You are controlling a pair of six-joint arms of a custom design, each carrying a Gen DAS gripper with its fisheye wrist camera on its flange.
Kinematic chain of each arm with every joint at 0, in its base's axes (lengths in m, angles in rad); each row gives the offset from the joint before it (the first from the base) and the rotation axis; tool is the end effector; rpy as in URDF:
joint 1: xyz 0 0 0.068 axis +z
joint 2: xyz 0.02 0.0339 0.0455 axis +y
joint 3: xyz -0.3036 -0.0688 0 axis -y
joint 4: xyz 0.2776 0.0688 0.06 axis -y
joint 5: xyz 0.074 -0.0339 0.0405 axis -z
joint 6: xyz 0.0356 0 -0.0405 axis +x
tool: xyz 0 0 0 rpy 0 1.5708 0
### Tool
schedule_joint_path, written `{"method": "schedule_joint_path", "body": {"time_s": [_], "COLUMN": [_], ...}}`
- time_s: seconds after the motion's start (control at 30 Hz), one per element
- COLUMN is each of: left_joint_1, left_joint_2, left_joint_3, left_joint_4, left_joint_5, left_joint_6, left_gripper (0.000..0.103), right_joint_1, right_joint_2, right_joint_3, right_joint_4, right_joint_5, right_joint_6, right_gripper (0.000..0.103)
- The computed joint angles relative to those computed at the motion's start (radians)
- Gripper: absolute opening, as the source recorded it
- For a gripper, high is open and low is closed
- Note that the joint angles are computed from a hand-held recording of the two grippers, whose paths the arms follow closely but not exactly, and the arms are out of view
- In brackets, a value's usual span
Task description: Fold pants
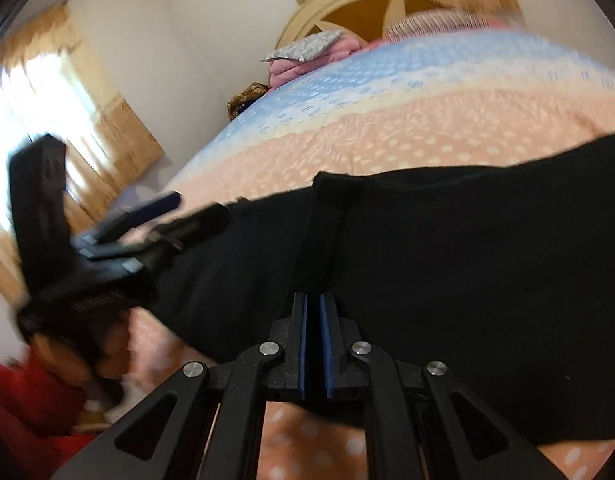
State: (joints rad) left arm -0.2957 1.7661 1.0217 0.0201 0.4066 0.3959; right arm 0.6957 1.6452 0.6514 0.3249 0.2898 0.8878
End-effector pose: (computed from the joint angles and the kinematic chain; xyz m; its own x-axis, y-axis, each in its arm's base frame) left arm 0.3820 -0.1311 0.1967 -0.3723 0.4837 -0.7921 0.7528 0.6565 0.0470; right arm 0.2591 0.2031 0.1493 -0.6434 0.4312 -0.6326 0.0902 0.8632 0.4967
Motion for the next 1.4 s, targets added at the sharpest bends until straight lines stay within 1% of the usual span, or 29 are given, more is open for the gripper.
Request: {"method": "schedule_joint_path", "body": {"time_s": [0.07, 0.1, 0.13, 0.2, 0.23, 0.27, 0.33, 0.4, 0.43, 0.47, 0.5, 0.53, 0.57, 0.6, 0.63, 0.73, 0.77, 0.83, 0.87, 0.9, 0.97, 1.1, 1.17, 1.2, 1.27, 1.3, 1.33, 1.37, 1.4], "left_joint_1": [-0.026, -0.041, -0.065, -0.108, -0.127, -0.152, -0.192, -0.209, -0.221, -0.227, -0.226, -0.214, -0.188, -0.17, -0.165, -0.151, -0.141, -0.099, -0.079, -0.049, 0.02, 0.182, 0.271, 0.31, 0.373, 0.408, 0.439, 0.458, 0.473], "left_joint_2": [-0.018, -0.023, -0.025, -0.02, -0.016, -0.009, 0.012, 0.038, 0.057, 0.079, 0.105, 0.127, 0.141, 0.145, 0.143, 0.104, 0.088, 0.05, 0.04, 0.03, 0.038, 0.049, 0.072, 0.089, 0.131, 0.158, 0.188, 0.215, 0.244], "left_joint_3": [-0.016, -0.021, -0.023, -0.027, -0.032, -0.036, -0.029, -0.023, -0.02, -0.007, 0.011, 0.029, 0.038, 0.044, 0.046, 0.039, 0.035, 0.023, 0.017, 0.012, 0.03, 0.054, 0.072, 0.09, 0.13, 0.158, 0.191, 0.222, 0.257], "left_joint_4": [0.027, 0.034, 0.038, 0.049, 0.062, 0.078, 0.082, 0.087, 0.089, 0.072, 0.041, 0.008, -0.011, -0.028, -0.036, -0.059, -0.064, -0.057, -0.048, -0.037, -0.016, 0.004, 0.027, 0.03, 0.037, 0.041, 0.036, 0.022, 0.001], "left_joint_5": [0.021, 0.024, 0.021, 0.004, -0.007, -0.029, -0.08, -0.106, -0.15, -0.197, -0.224, -0.214, -0.162, -0.127, -0.12, -0.101, -0.093, -0.071, -0.064, -0.055, -0.052, -0.069, -0.091, -0.109, -0.153, -0.173, -0.188, -0.198, -0.207], "left_joint_6": [-0.006, -0.008, -0.008, -0.013, -0.016, -0.024, -0.041, -0.047, -0.049, -0.052, -0.062, -0.08, -0.121, -0.153, -0.153, -0.093, -0.084, -0.065, -0.06, -0.055, -0.055, -0.049, -0.054, -0.055, -0.067, -0.079, -0.095, -0.109, -0.126], "left_gripper": [0.099, 0.099, 0.099, 0.099, 0.099, 0.098, 0.098, 0.097, 0.097, 0.096, 0.096, 0.096, 0.097, 0.098, 0.098, 0.097, 0.097, 0.097, 0.097, 0.097, 0.097, 0.098, 0.098, 0.098, 0.098, 0.098, 0.098, 0.098, 0.098], "right_joint_1": [-0.018, -0.004, 0.011, -0.032, -0.03, -0.063, -0.146, -0.213, -0.258, -0.252, -0.269, -0.298, -0.304, -0.304, -0.305, -0.295, -0.278, -0.2, -0.134, -0.105, -0.017, 0.075, 0.086, 0.082, 0.058, 0.067, 0.065, 0.062, 0.059], "right_joint_2": [-0.122, -0.21, -0.27, -0.37, -0.392, -0.408, -0.375, -0.264, -0.222, -0.23, -0.206, -0.18, -0.173, -0.179, -0.194, -0.223, -0.257, -0.335, -0.369, -0.378, -0.33, -0.106, 0.015, 0.075, 0.182, 0.194, 0.198, 0.195, 0.19], "right_joint_3": [-0.06, -0.087, -0.096, -0.099, -0.102, -0.115, -0.118, -0.088, -0.1, -0.136, -0.164, -0.169, -0.178, -0.185, -0.188, -0.176, -0.176, -0.174, -0.172, -0.168, -0.11, 0.068, 0.149, 0.19, 0.26, 0.258, 0.26, 0.28, 0.319], "right_joint_4": [-0.01, -0.069, -0.146, -0.324, -0.366, -0.374, -0.354, -0.357, -0.318, -0.297, -0.216, -0.167, -0.141, -0.135, -0.144, -0.185, -0.208, -0.265, -0.26, -0.25, -0.261, -0.24, -0.202, -0.206, -0.243, -0.216, -0.209, -0.245, -0.323], "right_joint_5": [0.054, 0.139, 0.205, 0.29, 0.311, 0.297, 0.219, 0.184, 0.118, 0.13, 0.118, 0.094, 0.087, 0.084, 0.084, 0.108, 0.133, 0.234, 0.301, 0.327, 0.39, 0.357, 0.308, 0.278, 0.204, 0.238, 0.242, 0.225, 0.219], "right_joint_6": [-0.036, -0.047, -0.031, 0.01, 0.035, 0.037, 0.021, 0.066, 0.061, 0.102, 0.118, 0.122, 0.136, 0.141, 0.138, 0.115, 0.117, 0.169, 0.168, 0.149, 0.139, 0.026, -0.051, -0.06, -0.032, -0.037, -0.046, -0.048, -0.031], "right_gripper": [0.007, 0.007, 0.007, 0.007, 0.007, 0.007, 0.007, 0.007, 0.004, 0.004, 0.004, 0.004, 0.004, 0.004, 0.004, 0.004, 0.005, 0.007, 0.007, 0.007, 0.007, 0.007, 0.007, 0.007, 0.007, 0.007, 0.007, 0.007, 0.007]}}
